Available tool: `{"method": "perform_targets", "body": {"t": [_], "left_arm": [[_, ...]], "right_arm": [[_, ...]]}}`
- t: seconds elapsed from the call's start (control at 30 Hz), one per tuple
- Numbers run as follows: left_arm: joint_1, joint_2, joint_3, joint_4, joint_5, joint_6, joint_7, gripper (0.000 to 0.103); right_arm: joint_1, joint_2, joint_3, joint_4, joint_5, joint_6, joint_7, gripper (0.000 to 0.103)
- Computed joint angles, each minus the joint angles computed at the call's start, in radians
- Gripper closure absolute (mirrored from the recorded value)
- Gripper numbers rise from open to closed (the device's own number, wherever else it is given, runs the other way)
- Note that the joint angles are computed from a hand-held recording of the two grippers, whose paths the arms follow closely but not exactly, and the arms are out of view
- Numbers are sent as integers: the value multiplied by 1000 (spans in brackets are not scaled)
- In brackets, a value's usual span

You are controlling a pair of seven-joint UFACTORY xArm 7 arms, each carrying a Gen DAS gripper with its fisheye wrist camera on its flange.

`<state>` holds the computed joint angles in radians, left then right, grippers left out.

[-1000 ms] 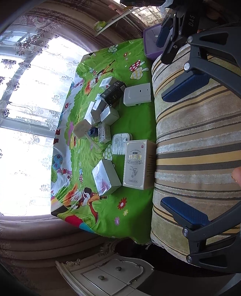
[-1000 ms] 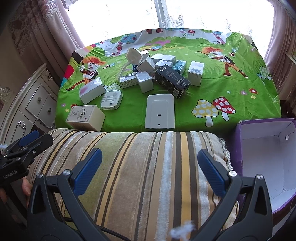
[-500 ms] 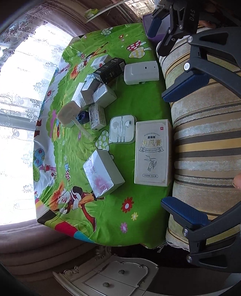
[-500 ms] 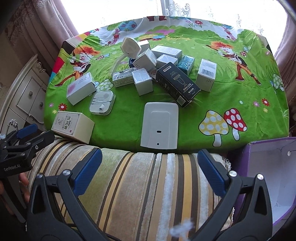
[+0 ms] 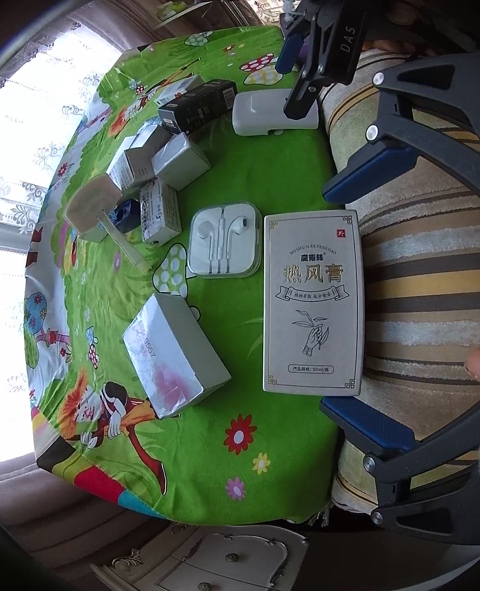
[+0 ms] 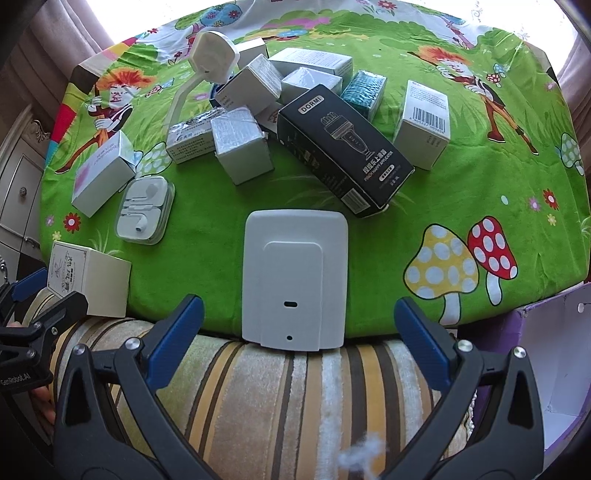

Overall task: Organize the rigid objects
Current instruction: 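Grasp the cream printed box with left tool while right tool grasps the white plastic device, then carry both items into the purple box and open both tools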

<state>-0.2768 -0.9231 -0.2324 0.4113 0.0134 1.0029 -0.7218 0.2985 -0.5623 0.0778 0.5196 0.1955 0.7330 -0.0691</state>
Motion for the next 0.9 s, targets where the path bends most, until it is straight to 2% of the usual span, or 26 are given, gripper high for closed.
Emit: {"method": "perform_targets", "body": {"t": [0.1, 0.2, 0.33, 0.43, 0.47, 0.63, 0.9], "left_arm": [[-3, 11, 12, -10, -10, -13, 5, 0], [-8, 2, 13, -22, -13, -32, 10, 0], [-10, -7, 5, -31, -12, -45, 3, 3], [-12, -19, 10, -44, -15, -63, 4, 3], [-12, -27, 10, -50, -16, -67, 1, 3], [-20, -75, 5, -67, -23, -78, -12, 4], [-58, -111, -10, -44, -48, -99, -19, 4]], "right_arm": [[-3, 37, 2, 13, -2, -2, 4, 2], [-2, 58, 0, 17, 2, 0, 1, 12], [-11, 63, 22, 13, -26, -23, 21, 20], [-1, 63, 23, 7, -22, -49, 30, 34], [5, 63, 15, 6, -12, -51, 25, 35], [14, 5, -42, -19, 41, -28, -36, 36], [-9, -163, -85, -65, 85, 19, -78, 36]]}}
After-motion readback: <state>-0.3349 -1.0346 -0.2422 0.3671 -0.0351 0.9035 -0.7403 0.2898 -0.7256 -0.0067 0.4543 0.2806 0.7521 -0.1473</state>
